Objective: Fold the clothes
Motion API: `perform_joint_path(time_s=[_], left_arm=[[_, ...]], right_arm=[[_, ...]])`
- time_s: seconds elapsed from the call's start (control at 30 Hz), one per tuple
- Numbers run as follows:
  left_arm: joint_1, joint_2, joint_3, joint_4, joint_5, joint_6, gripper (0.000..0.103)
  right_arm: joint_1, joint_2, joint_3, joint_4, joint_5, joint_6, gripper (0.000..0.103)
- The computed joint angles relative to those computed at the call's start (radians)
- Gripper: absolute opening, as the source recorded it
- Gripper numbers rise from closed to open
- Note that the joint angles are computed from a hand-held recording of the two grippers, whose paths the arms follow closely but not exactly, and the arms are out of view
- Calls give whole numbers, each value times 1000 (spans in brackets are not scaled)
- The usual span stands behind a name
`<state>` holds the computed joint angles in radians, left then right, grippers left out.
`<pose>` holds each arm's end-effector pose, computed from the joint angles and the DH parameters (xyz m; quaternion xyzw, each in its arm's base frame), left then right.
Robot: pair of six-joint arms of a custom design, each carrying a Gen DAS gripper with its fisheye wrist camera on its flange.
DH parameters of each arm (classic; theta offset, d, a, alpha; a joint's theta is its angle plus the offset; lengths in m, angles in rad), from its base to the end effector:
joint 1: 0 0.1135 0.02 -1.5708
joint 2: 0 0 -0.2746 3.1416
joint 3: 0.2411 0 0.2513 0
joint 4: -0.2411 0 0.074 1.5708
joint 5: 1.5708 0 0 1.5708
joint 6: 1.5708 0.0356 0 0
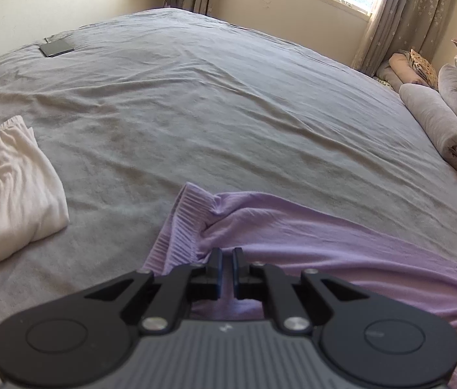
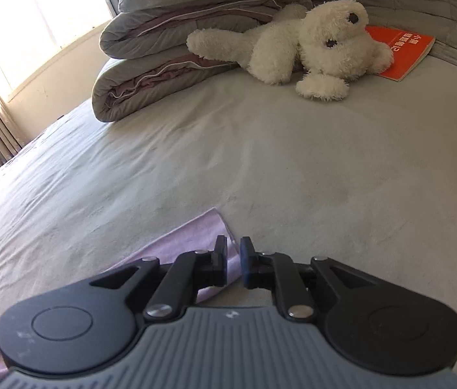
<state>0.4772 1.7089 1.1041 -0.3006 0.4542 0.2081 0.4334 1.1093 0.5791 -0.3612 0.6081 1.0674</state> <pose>0.3253 0.1506 0.2127 -0.0507 0.9224 -0.0935 0.3712 0.1932 0.0670 0.2074 0.3752 0.8237 0.0103 0.4250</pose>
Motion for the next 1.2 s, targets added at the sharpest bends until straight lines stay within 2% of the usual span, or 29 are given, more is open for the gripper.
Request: perform_joint_path(time_s=[0.07, 0.1, 0.13, 0.3, 0.43, 0.53, 0.63, 0.7, 0.87, 0.9, 1.0, 1.2], left_arm=[[9, 6, 12, 0, 18, 3, 7], [16, 11, 19, 4, 20, 6, 9], [23, 15, 26, 10, 20, 11, 11], [60, 48, 74, 29, 25, 16, 20], [94, 128, 183, -28, 89, -46, 21], [94, 166, 227, -58, 130, -52, 22], [73, 178, 233, -71, 134, -13, 25], [52, 169, 209, -36, 108, 16, 26], [27, 166, 176, 31, 71, 65, 19], [25, 165, 173, 38, 64, 70, 9], [26, 158, 169, 52, 72, 83, 3], [31, 152, 163, 77, 77, 89, 2]], right_arm=[[-9, 4, -4, 26, -10, -24, 25], [-15, 8, -5, 40, -16, -37, 33], [-21, 14, -7, 53, -21, -50, 36], [-30, 67, 20, 63, -28, -104, 39], [-28, 96, 31, 62, -24, -113, 39], [-30, 104, 31, 75, -12, -131, 39], [-33, 100, 29, 98, -10, -160, 39], [-40, 111, 33, 121, -9, -204, 41], [-91, 210, 71, 176, -64, -310, 44], [-99, 231, 89, 173, -83, -347, 44], [-108, 267, 142, 127, -107, -444, 44], [-161, 210, 95, 180, -143, -536, 43]])
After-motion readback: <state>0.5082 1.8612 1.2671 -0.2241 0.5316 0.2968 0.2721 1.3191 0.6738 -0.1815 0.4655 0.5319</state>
